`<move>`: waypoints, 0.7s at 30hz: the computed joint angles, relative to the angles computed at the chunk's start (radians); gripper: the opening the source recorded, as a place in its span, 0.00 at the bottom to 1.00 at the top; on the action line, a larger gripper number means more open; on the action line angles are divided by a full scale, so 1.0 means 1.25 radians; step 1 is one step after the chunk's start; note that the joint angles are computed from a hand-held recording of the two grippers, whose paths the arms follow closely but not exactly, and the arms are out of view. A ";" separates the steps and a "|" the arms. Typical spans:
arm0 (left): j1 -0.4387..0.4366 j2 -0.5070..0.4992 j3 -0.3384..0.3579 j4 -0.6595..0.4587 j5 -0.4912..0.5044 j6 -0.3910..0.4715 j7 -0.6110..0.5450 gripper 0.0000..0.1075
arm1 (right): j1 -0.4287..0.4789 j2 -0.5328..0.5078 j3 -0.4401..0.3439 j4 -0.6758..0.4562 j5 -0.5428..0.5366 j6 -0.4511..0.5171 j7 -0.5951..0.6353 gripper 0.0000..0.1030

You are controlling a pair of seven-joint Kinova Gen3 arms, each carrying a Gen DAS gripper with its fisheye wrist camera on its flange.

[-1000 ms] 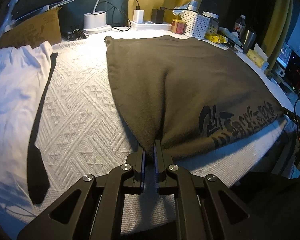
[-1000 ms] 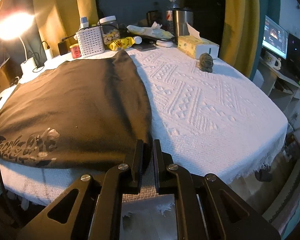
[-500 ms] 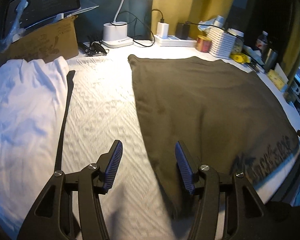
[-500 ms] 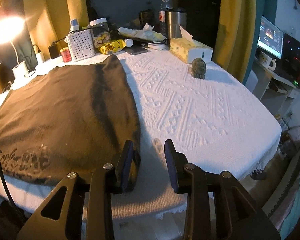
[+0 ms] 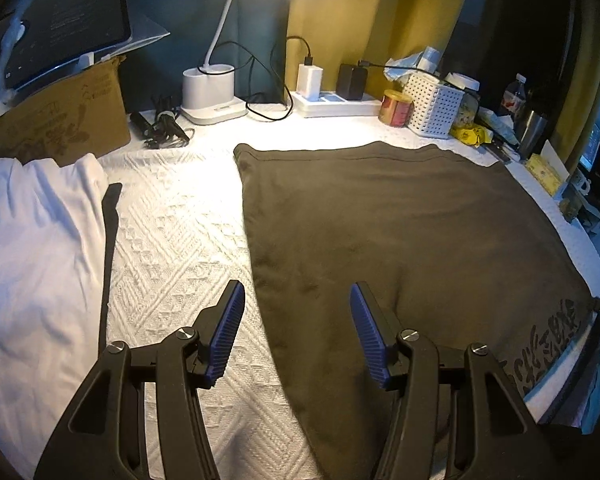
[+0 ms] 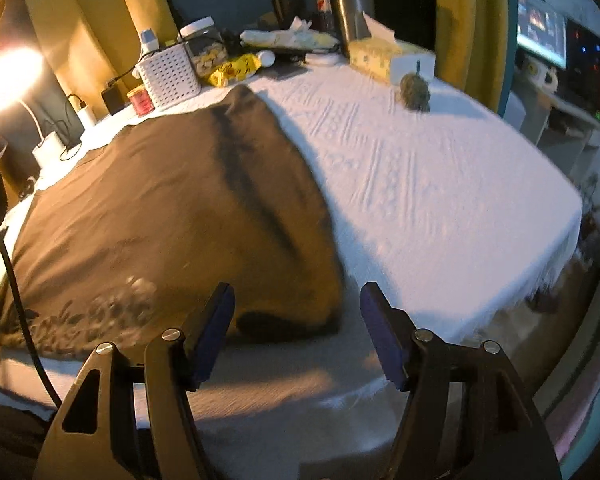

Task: Fold small clothes
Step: 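Open both tools and release the T-shirt edge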

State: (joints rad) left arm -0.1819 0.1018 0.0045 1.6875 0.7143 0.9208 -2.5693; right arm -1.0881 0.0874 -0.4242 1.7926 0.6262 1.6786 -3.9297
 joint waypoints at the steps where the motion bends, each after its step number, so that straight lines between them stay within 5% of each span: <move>1: -0.005 0.001 -0.002 0.003 0.011 -0.001 -0.016 0.56 | 0.001 0.008 0.002 -0.010 -0.005 -0.005 -0.004 0.67; 4: -0.023 0.002 -0.009 0.012 0.045 0.003 -0.049 0.70 | 0.001 0.026 0.011 -0.033 -0.016 -0.014 -0.007 0.67; 21: -0.054 0.047 0.000 -0.035 0.060 0.044 -0.033 0.70 | 0.028 0.018 0.054 0.022 0.100 -0.119 -0.086 0.77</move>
